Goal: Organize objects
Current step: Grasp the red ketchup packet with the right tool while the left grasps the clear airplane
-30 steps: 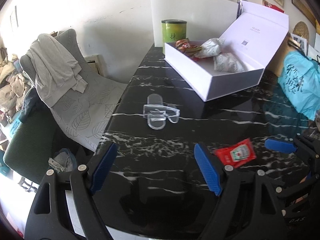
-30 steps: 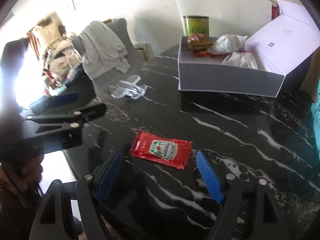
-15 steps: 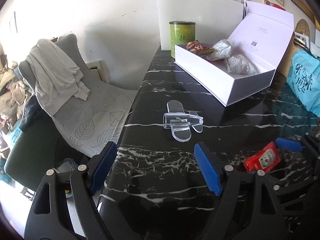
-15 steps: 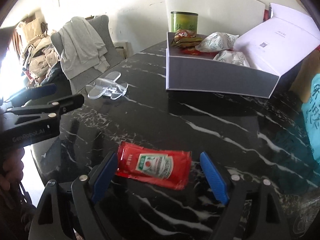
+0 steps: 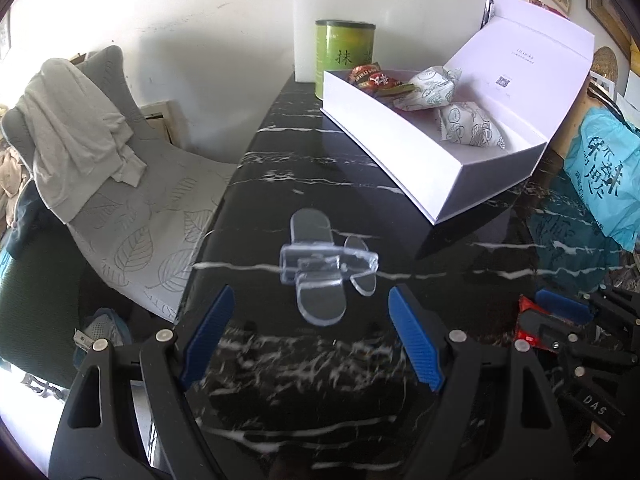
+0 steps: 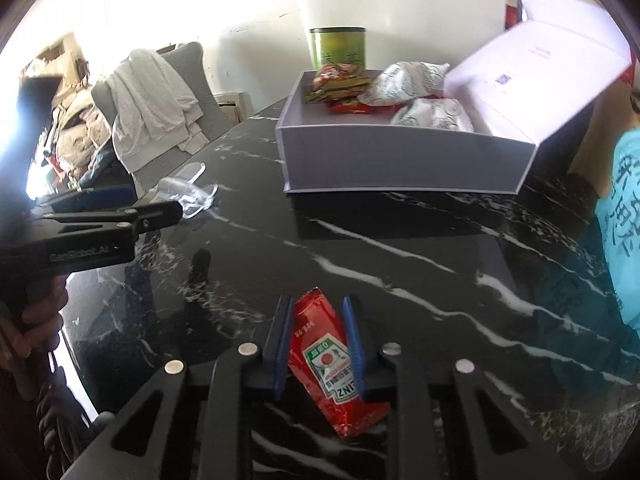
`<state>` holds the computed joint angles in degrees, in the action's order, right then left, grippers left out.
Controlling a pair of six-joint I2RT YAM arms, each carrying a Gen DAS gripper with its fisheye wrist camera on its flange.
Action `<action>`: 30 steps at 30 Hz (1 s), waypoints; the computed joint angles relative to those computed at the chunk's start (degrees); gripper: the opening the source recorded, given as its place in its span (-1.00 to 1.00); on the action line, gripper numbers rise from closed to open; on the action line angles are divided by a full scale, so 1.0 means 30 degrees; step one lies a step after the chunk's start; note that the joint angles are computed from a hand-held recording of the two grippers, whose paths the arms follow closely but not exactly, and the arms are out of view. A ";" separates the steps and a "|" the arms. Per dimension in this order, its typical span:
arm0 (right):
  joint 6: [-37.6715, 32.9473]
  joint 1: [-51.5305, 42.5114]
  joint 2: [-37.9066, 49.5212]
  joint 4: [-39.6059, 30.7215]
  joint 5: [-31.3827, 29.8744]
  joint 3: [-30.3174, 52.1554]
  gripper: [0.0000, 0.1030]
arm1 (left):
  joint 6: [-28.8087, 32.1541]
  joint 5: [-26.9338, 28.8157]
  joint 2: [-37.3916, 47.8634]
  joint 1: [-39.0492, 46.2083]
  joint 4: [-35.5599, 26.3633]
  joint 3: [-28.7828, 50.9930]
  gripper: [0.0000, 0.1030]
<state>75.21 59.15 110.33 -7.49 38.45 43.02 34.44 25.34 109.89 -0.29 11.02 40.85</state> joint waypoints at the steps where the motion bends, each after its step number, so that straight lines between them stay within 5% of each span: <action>1: -0.0104 -0.0125 -0.0406 0.1030 -0.0111 -0.0783 -0.52 | -0.0172 -0.0597 0.0144 -0.0275 -0.0142 0.0243 0.54; 5: -0.1097 -0.0485 -0.1656 0.4191 -0.0849 -0.3150 -0.36 | -0.0384 -0.0905 0.0581 -0.0881 -0.0080 0.0689 0.54; 7: -0.1510 -0.0345 -0.1874 0.4120 -0.0956 -0.3357 -0.06 | -0.0418 -0.1556 0.0806 -0.1389 0.0098 0.0718 0.54; 14: -0.2464 0.0779 -0.0939 0.0471 -0.0554 -0.1547 0.02 | -0.0590 -0.3215 0.0958 -0.2622 0.2005 0.0106 0.56; 18: -0.3498 0.0816 -0.0797 0.0856 -0.0870 -0.1563 0.02 | -0.0747 -0.3402 0.1047 -0.2900 0.2818 -0.0096 0.56; 20: -0.3618 0.0766 -0.0791 0.1199 -0.0947 -0.1711 0.03 | -0.1367 -0.2858 0.1371 -0.2674 0.1516 0.0805 0.56; 21: -0.3696 0.0802 -0.0739 0.1336 -0.0851 -0.1761 0.02 | -0.1614 -0.2517 0.1577 -0.2521 0.0747 0.1328 0.55; 24: -0.2703 0.0843 -0.0559 0.0170 -0.0416 -0.1290 -0.40 | -0.2355 -0.1924 0.1937 -0.2190 -0.0123 0.2039 0.36; 30: -0.0822 0.0648 -0.1140 0.0517 -0.0131 -0.2223 -0.59 | -0.3296 -0.2388 0.1696 -0.2247 0.0056 0.1737 0.16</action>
